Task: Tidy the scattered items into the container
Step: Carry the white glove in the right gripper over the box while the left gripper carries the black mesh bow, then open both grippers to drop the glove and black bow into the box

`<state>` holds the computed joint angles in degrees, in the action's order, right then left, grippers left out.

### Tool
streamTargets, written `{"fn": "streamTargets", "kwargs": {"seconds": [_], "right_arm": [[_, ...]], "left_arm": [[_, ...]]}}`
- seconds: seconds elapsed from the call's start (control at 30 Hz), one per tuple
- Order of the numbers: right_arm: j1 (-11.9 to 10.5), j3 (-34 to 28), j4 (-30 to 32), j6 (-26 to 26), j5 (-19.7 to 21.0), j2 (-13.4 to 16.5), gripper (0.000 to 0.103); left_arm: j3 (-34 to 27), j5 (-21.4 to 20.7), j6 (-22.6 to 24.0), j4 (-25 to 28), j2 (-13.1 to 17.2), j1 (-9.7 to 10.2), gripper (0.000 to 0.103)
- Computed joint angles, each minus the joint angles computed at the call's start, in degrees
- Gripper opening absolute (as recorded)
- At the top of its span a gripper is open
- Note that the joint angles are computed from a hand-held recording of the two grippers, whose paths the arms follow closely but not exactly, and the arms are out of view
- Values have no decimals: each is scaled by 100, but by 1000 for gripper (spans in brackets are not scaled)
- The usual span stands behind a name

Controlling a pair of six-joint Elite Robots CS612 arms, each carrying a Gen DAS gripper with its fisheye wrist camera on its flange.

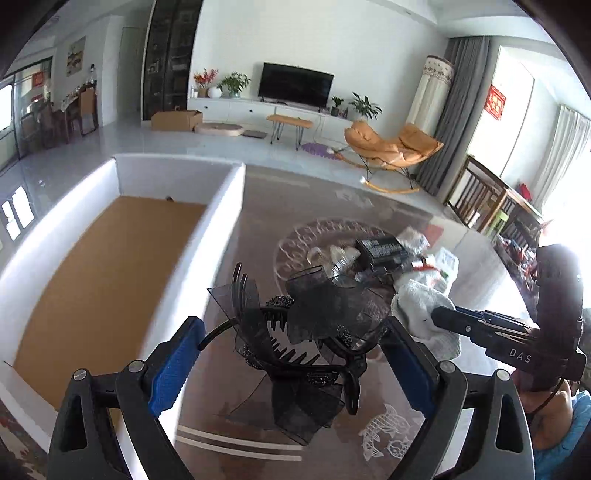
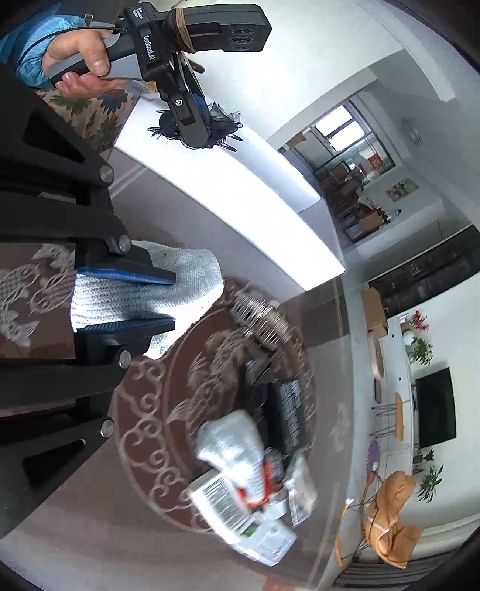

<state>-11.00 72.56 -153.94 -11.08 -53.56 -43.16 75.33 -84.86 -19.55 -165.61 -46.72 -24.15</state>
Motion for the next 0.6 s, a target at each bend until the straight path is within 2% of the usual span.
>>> {"fn": "streamTargets", "kwargs": {"seconds": [0.13,0.27,0.33,0.43,0.53,0.6], "right_arm": [[389,-1037,394,-42,401,361,18],[878,-2358,1083,-275,437,957,18],[1109,-3030,1600,-388,307,1305,18],[1415,-3870,2308,-780,-93,1771,18],[1617,-4615,3085,-1089,-392,2203,21],[1708,-4927,3412,-1118,-698,2389,22]], "left_arm": [[64,635,-147,27,-154,316,96],[-14,837,-551,466,-81,678,96],[-124,819,-738,778,20,826,96],[-351,642,-905,1234,206,988,96],[-562,622,-1043,1740,350,1069,97],[-738,539,-1140,2147,449,1111,97]]}}
